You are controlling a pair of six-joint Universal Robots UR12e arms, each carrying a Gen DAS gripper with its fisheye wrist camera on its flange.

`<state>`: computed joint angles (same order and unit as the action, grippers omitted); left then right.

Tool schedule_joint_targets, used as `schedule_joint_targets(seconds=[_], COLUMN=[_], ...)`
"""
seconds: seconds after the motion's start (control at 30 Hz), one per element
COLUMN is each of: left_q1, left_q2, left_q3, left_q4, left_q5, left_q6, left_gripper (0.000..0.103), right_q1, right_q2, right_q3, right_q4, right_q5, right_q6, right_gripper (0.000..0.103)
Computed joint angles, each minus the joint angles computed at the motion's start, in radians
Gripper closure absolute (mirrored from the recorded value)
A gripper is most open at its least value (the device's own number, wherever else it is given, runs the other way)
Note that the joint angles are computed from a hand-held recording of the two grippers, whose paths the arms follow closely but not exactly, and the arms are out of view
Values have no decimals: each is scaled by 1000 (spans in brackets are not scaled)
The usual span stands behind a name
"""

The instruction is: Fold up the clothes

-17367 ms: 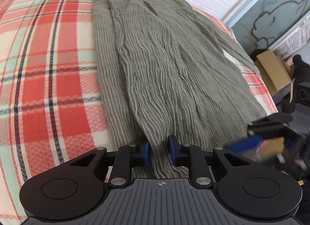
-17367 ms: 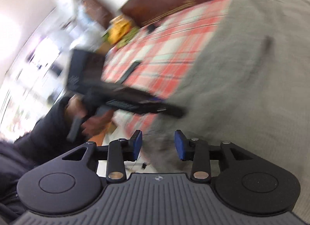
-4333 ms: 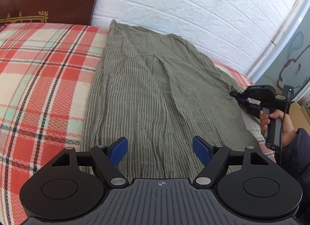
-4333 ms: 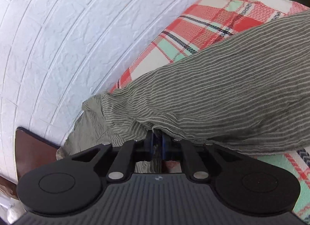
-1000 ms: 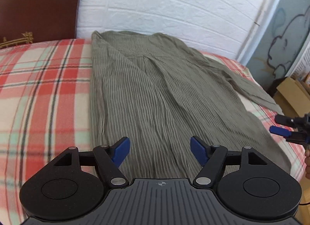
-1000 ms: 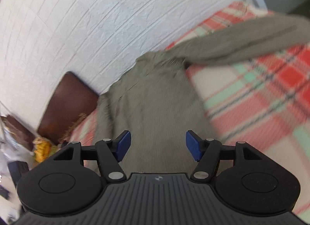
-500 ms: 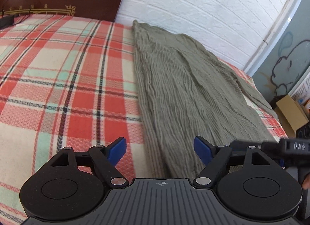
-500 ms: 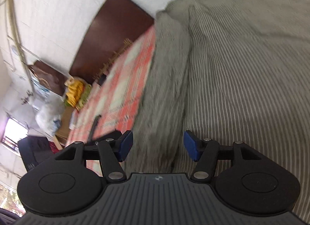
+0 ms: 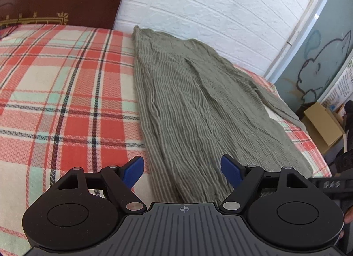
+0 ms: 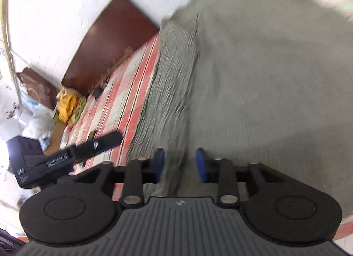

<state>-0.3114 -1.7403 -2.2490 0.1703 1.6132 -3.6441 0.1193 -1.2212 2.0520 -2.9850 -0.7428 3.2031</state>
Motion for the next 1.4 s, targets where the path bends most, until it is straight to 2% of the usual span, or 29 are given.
schedule_joint_targets(seconds=[0.2, 0.3, 0.4, 0.5, 0.57, 0.63, 0.73, 0.87, 1.0, 1.1, 1.2, 1.3, 1.4], left_q1=[-59, -98, -136, -162, -173, -180, -191, -186, -182, -185, -184, -181, -176], left_q2=[-19, -51, -102, -165, -212, -262, -349, -453, -535, -591, -620, -635, -643], left_q3=[85, 165, 265, 377, 457, 533, 666, 826, 957, 1045, 1085, 1098, 1106], left_q4=[-92, -153, -206, -254, -295, -326, -415, -552, -642, -740, -789, -797, -790], left_q5=[73, 111, 157, 173, 188, 203, 279, 335, 361, 417, 441, 464, 465], left_q6=[46, 109, 184, 243, 252, 254, 263, 251, 262, 271, 266, 253, 238], left_gripper=[16, 16, 16, 16, 16, 16, 16, 17, 17, 20, 20, 18, 22], right_q1=[-100, -144, -174, -200, -214, -218, -224, -240, -243, -243, -243, -244, -244], right_q2=[13, 41, 82, 117, 135, 145, 158, 181, 190, 196, 198, 198, 197], right_q3=[42, 53, 45, 31, 22, 13, 1, -12, -32, -48, -62, -70, -71], right_q4=[-256, -359, -454, -529, -561, -559, -528, -508, -476, -445, -404, -364, -345], right_q5=[-25, -23, -17, 0, 7, -6, -15, 39, 84, 112, 135, 155, 165], right_q6=[171, 251, 325, 383, 408, 404, 376, 377, 346, 323, 293, 262, 247], right_gripper=[49, 48, 46, 45, 44, 42, 41, 43, 43, 43, 42, 42, 42])
